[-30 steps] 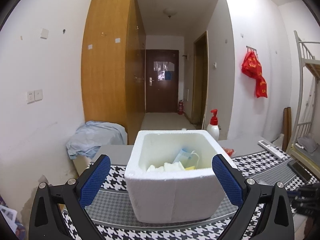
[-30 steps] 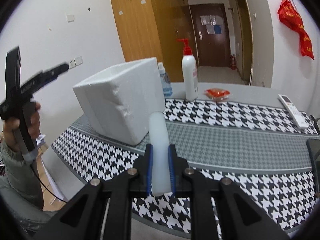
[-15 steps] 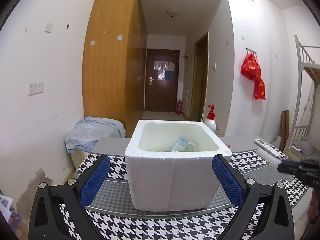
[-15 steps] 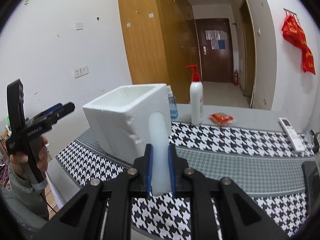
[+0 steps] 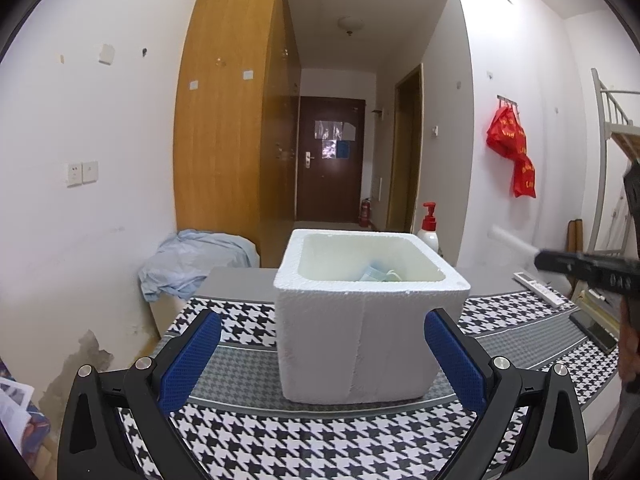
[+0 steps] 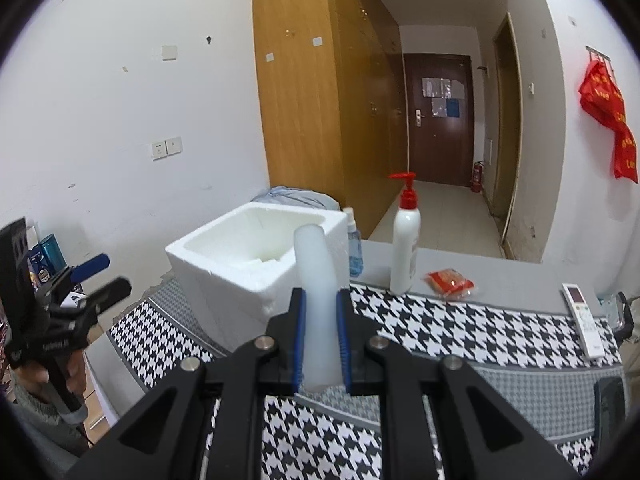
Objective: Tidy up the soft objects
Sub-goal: 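Carry the foam roll with the right gripper over the foam box, then open the right gripper to drop the foam roll into the box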
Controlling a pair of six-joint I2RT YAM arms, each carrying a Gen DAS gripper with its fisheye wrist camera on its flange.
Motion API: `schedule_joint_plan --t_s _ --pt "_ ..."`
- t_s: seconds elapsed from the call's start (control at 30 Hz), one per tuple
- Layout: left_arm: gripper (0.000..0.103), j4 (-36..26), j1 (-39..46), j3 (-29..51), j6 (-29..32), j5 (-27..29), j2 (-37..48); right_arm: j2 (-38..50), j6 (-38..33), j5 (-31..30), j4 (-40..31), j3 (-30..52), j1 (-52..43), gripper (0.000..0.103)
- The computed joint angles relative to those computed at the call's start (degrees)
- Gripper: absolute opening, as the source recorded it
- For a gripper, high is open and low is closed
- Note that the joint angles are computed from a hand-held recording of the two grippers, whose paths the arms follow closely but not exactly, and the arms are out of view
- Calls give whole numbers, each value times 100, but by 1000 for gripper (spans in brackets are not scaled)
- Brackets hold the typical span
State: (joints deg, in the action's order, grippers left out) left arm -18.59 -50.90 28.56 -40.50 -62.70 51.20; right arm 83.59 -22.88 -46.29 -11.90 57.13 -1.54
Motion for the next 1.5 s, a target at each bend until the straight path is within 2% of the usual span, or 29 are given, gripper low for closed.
schedule_joint_plan --t_s 0.17,0.47,0.67,1.03,1.3,1.5 --pt "102 -603 -121 33 -488 -182 -61 134 84 308 -263 429 346 18" --pt "102 -1281 -240 68 -1086 -378 -136 438 46 687 -496 908 864 18" --pt "102 -1937 -342 73 -1766 -503 -159 693 24 919 -653 1210 1182 18" --pt "102 -3669 -857 267 -3594 -841 9 1094 43 1330 -980 1765 1665 18" --pt "102 -4478 -1047 318 -4560 -902 165 1450 108 1516 -1198 2180 1875 18" --pt "102 -5854 -1455 477 -6376 -952 646 1776 169 1734 -1344 2528 2092 18"
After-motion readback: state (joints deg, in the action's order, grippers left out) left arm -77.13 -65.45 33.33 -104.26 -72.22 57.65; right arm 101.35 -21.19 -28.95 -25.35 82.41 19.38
